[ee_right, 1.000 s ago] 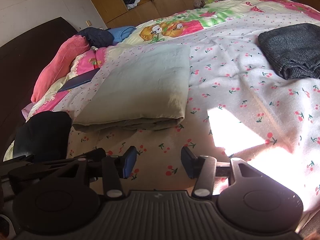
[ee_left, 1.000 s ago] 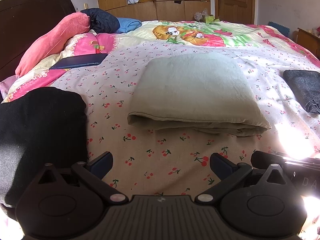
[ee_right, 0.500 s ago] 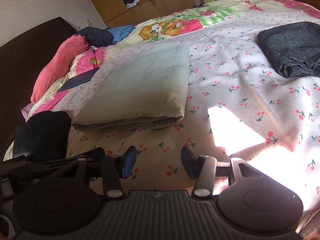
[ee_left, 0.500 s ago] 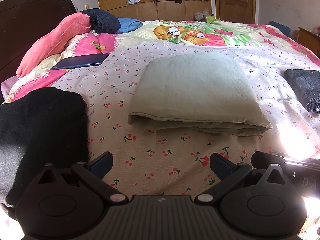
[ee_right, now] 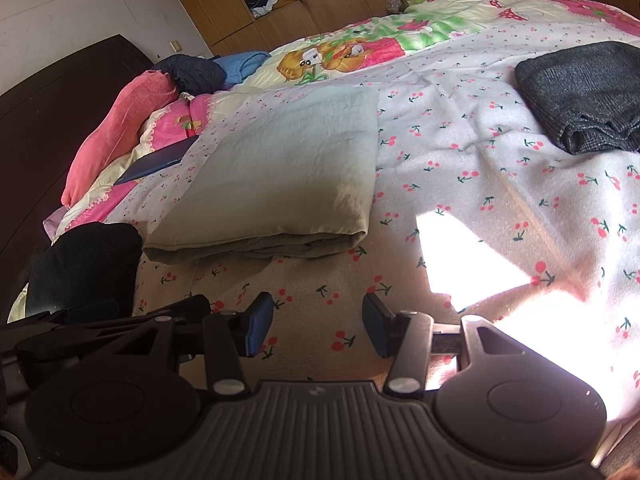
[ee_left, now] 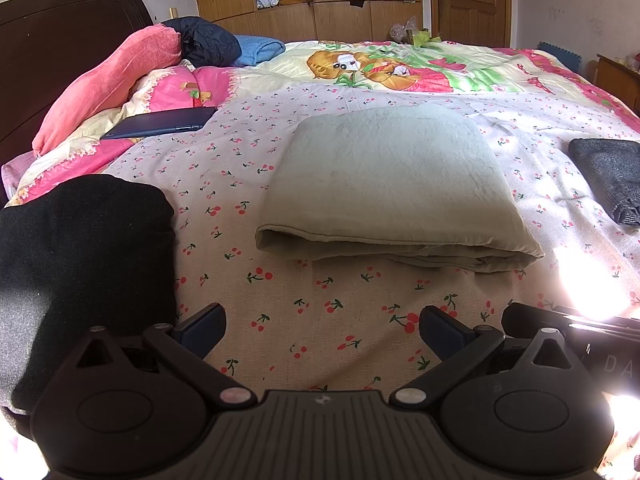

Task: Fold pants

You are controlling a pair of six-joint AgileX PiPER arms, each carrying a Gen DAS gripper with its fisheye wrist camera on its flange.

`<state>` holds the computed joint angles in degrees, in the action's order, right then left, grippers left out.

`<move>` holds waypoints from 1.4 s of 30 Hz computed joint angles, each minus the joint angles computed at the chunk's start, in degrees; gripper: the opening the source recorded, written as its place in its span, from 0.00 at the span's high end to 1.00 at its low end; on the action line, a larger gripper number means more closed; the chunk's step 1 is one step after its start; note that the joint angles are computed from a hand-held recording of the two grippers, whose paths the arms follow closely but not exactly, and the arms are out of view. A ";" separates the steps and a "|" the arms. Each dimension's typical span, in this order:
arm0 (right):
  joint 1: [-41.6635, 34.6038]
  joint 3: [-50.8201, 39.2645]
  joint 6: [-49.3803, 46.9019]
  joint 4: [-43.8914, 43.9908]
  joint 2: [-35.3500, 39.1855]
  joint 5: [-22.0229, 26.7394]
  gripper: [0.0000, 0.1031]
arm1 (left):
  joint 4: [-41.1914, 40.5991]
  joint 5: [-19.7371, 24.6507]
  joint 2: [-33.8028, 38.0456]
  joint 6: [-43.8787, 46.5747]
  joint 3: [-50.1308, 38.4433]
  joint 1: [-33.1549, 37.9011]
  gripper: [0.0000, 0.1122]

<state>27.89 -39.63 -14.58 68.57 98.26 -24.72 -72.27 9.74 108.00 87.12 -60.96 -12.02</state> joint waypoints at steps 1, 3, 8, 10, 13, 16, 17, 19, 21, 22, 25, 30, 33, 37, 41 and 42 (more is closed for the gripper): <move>0.00 0.00 0.00 0.00 0.00 0.00 0.51 | -0.03 -0.06 0.00 0.06 0.01 -0.01 0.08; -0.03 0.01 -0.05 0.01 -0.01 0.03 0.51 | 0.00 -0.41 -0.02 0.08 0.08 -0.18 0.08; -0.09 0.09 0.38 -0.36 0.02 0.03 0.51 | -0.23 -0.58 -0.01 0.29 0.15 -0.30 0.08; -0.15 0.11 0.49 -0.50 0.00 0.06 0.51 | -0.88 -0.57 -0.03 0.96 0.20 -0.28 0.08; -0.17 0.16 0.78 -0.74 0.07 0.01 0.51 | -0.95 -0.68 -0.02 0.96 0.24 -0.35 0.08; -0.23 0.18 0.92 -0.90 0.08 0.07 0.51 | -0.98 -0.63 0.00 1.03 0.22 -0.32 0.08; -0.22 0.19 0.97 -0.94 0.09 0.05 0.51 | -0.98 -0.63 0.00 1.03 0.22 -0.32 0.08; -0.27 0.20 1.06 -1.09 0.10 0.07 0.51 | -0.90 -0.65 -0.02 0.91 0.22 -0.35 0.08; -0.34 0.21 1.10 -1.19 0.10 0.11 0.51 | -0.90 -0.64 -0.01 0.95 0.21 -0.34 0.08; -0.34 0.25 1.27 -1.33 0.12 0.09 0.51 | -0.90 -0.64 -0.01 0.95 0.21 -0.34 0.08; -0.36 0.27 1.31 -1.39 0.11 0.11 0.51 | -0.90 -0.64 -0.01 0.95 0.21 -0.34 0.08; -0.41 0.27 1.24 -1.38 0.08 0.16 0.51 | -0.72 -0.62 0.01 0.76 0.17 -0.33 0.08; -0.42 0.28 1.27 -1.43 0.05 0.19 0.51 | -1.08 -0.64 -0.04 1.12 0.22 -0.32 0.08; -0.22 0.31 1.19 -1.34 0.24 -0.12 0.51 | -0.87 -0.70 -0.07 0.96 0.21 -0.32 0.08; 0.81 -0.28 -2.42 2.33 0.38 -1.07 0.51 | -3.16 -0.95 -0.05 3.38 0.43 -0.55 0.08; 1.13 -0.41 -3.63 3.54 0.35 -1.43 0.51 | -5.07 -1.17 -0.11 5.38 0.65 -0.67 0.08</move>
